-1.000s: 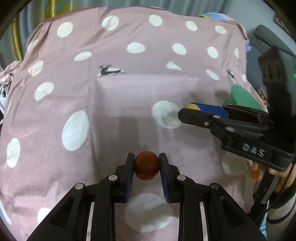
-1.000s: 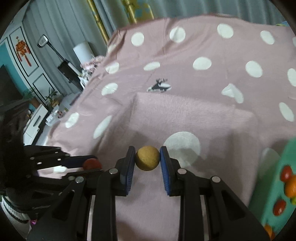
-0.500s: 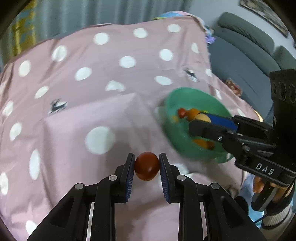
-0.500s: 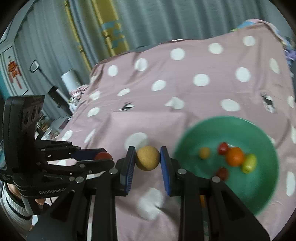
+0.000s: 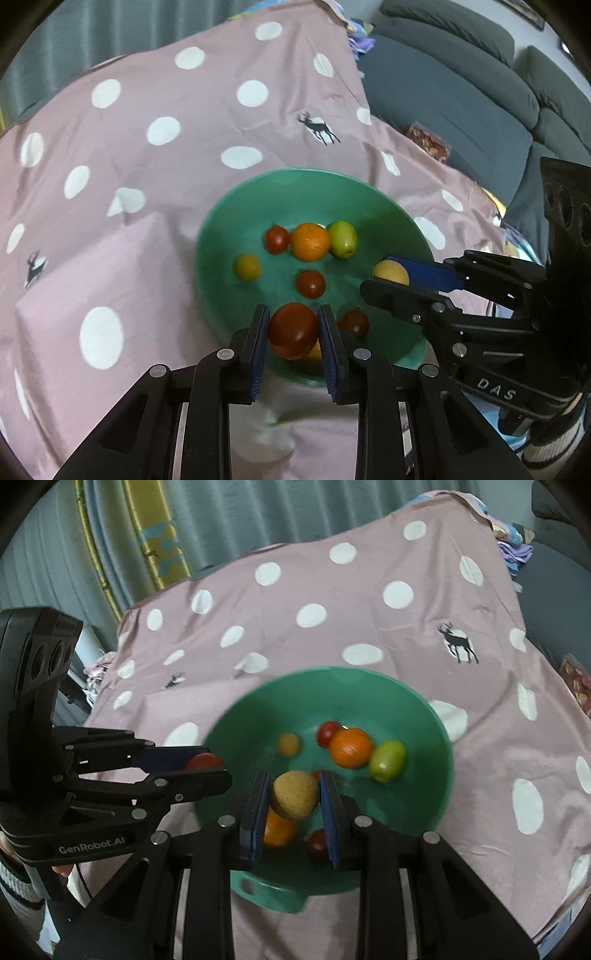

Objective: Organize fruits
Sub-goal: 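Open both tools to drop the fruits into the green bowl, then withdraw both open tools from the green bowl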

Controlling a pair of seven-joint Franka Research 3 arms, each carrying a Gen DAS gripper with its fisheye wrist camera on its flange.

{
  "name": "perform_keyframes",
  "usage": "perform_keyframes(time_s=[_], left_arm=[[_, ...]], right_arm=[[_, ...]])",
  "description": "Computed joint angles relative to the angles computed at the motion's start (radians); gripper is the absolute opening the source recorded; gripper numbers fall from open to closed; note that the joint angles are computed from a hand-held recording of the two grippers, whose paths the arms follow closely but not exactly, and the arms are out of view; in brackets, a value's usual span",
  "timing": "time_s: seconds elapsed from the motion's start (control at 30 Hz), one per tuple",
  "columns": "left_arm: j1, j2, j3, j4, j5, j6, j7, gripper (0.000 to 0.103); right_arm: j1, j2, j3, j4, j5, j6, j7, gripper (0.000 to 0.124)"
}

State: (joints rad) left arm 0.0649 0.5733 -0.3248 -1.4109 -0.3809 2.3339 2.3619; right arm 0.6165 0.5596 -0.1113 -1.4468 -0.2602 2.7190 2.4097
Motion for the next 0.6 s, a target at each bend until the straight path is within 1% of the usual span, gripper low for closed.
perform_keyframes(time_s=[0.07, 0.17, 0.23, 0.27, 0.3, 0.33, 0.37, 0.4, 0.43, 0.47, 0.5, 0.53, 0.6], left_arm=[[-0.018, 0.006, 0.009, 0.002, 0.022, 0.009, -0.018, 0.027], [-0.030, 0.000, 0.016, -0.012, 0.045, 0.037, -0.047, 0.027], [-0.032, -0.011, 0.019, -0.024, 0.057, 0.053, -0.063, 0.028], [-0.037, -0.022, 0.027, -0.039, 0.070, 0.072, -0.078, 0.030], [-0.038, -0.034, 0.031, -0.053, 0.080, 0.090, -0.090, 0.042], [-0.038, -0.042, 0.033, -0.061, 0.087, 0.101, -0.099, 0.052], [-0.041, -0.058, 0.040, -0.080, 0.097, 0.129, -0.118, 0.069], [-0.043, -0.070, 0.047, -0.096, 0.109, 0.158, -0.135, 0.083], [-0.040, -0.085, 0.048, -0.114, 0.116, 0.182, -0.143, 0.088], [-0.032, -0.099, 0.046, -0.127, 0.118, 0.192, -0.146, 0.096], [-0.026, -0.111, 0.044, -0.137, 0.118, 0.199, -0.149, 0.099], [-0.018, -0.127, 0.039, -0.153, 0.113, 0.209, -0.145, 0.099], [-0.007, -0.158, 0.034, -0.183, 0.105, 0.228, -0.133, 0.099]], right_arm=[[-0.012, -0.007, 0.011, -0.011, 0.010, -0.012, -0.022, 0.029], [-0.006, -0.013, 0.003, -0.014, -0.001, -0.038, -0.017, 0.031], [-0.003, -0.020, 0.001, -0.019, -0.010, -0.045, -0.011, 0.039], [0.003, -0.026, -0.004, -0.021, -0.021, -0.054, -0.003, 0.051], [0.009, -0.031, -0.008, -0.022, -0.035, -0.063, 0.005, 0.064], [0.020, -0.037, -0.018, -0.021, -0.057, -0.079, 0.020, 0.068], [0.027, -0.047, -0.022, -0.028, -0.078, -0.084, 0.031, 0.072], [0.030, -0.059, -0.024, -0.036, -0.098, -0.090, 0.039, 0.077], [0.031, -0.073, -0.022, -0.043, -0.115, -0.098, 0.044, 0.081], [0.032, -0.083, -0.022, -0.049, -0.133, -0.105, 0.054, 0.088], [0.037, -0.097, -0.026, -0.057, -0.158, -0.118, 0.070, 0.092], [0.038, -0.112, -0.024, -0.065, -0.180, -0.128, 0.081, 0.093], [0.023, -0.142, -0.003, -0.090, -0.198, -0.122, 0.085, 0.095]])
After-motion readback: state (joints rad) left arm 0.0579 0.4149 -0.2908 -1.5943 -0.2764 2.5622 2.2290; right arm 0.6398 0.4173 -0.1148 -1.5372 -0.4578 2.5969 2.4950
